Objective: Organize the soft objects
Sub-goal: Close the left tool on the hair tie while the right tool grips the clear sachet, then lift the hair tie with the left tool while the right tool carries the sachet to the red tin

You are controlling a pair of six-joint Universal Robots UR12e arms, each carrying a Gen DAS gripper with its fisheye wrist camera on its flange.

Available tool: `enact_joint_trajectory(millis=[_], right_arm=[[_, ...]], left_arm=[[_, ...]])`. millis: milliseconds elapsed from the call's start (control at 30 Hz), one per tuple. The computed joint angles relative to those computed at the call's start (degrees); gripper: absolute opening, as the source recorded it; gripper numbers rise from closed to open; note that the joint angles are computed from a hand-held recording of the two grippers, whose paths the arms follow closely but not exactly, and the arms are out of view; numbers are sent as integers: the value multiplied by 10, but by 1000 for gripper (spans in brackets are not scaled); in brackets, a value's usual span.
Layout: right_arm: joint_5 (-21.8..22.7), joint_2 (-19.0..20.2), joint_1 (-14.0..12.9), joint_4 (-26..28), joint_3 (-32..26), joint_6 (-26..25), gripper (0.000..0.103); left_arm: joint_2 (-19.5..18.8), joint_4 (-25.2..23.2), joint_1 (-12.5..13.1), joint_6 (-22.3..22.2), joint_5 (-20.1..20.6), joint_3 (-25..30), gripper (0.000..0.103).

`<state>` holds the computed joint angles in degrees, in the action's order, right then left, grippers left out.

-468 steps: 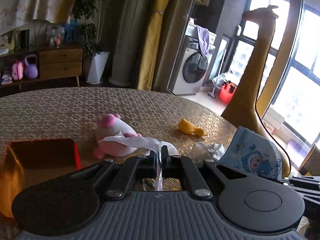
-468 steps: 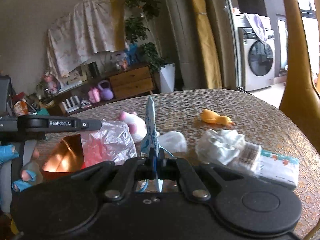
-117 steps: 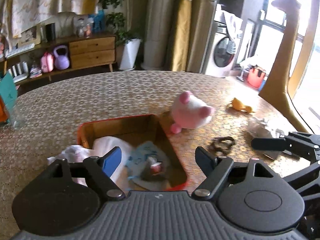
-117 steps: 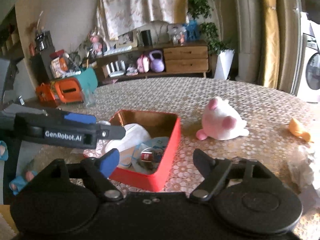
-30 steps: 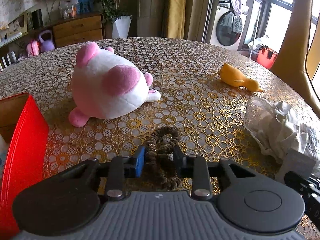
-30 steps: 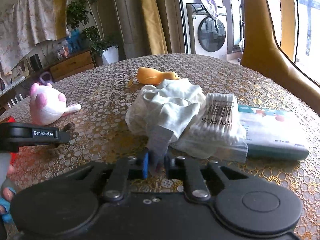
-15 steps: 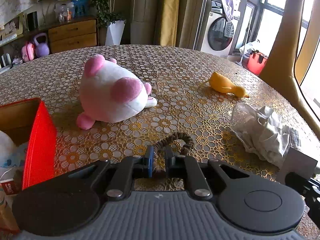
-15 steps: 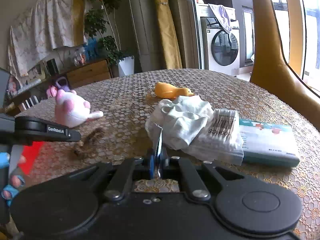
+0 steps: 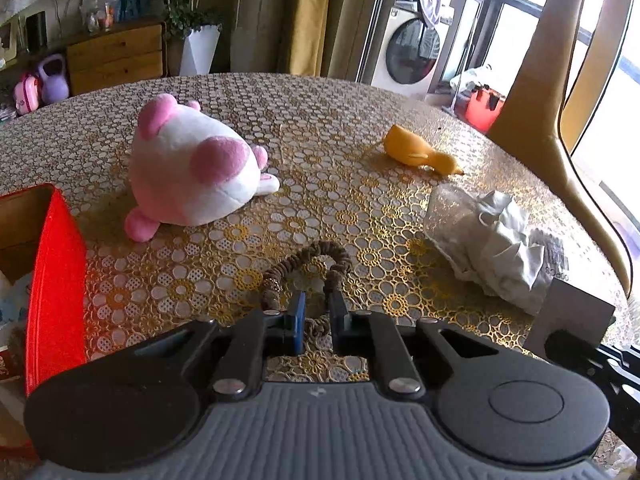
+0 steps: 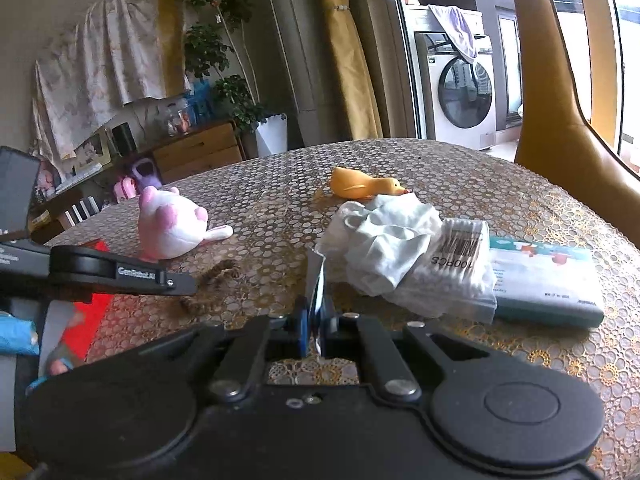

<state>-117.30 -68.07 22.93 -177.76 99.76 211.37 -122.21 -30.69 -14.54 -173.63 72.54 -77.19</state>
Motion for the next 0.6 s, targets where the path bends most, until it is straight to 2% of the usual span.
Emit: enact_joint_trajectory(millis=[33,100,133,167,200,233,333,500,600], right_arm=[[2,0,0,-1,1,0,5],[6,0,-2,-4,2,-3,5],[7,0,-2,-6,2,-3,5],[9,0,-3,-8,3,-4,5],[11,0,-3,-9,3,-4,5],[14,0,-4,-9,3,-4,5],[21,1,-6,-11,5,-3,5],[30,3,-10,-9,6,0,5],[33,4,-12,-8,6,3,5]], left_arm=[[-2,-5,-1,3,0,3,13],[-6,-12,-2,9,1,9,23],[-8,-17,-3,13,3,12,39],[-11,-20,-5,16,8,15,65],[-11,-12,-5,16,10,14,75],[-12,3,-6,15,12,11,79],[-18,-4,-6,21,8,19,79],[-35,-7,-12,8,33,39,79],[-42,-4,-16,14,54,45,79]])
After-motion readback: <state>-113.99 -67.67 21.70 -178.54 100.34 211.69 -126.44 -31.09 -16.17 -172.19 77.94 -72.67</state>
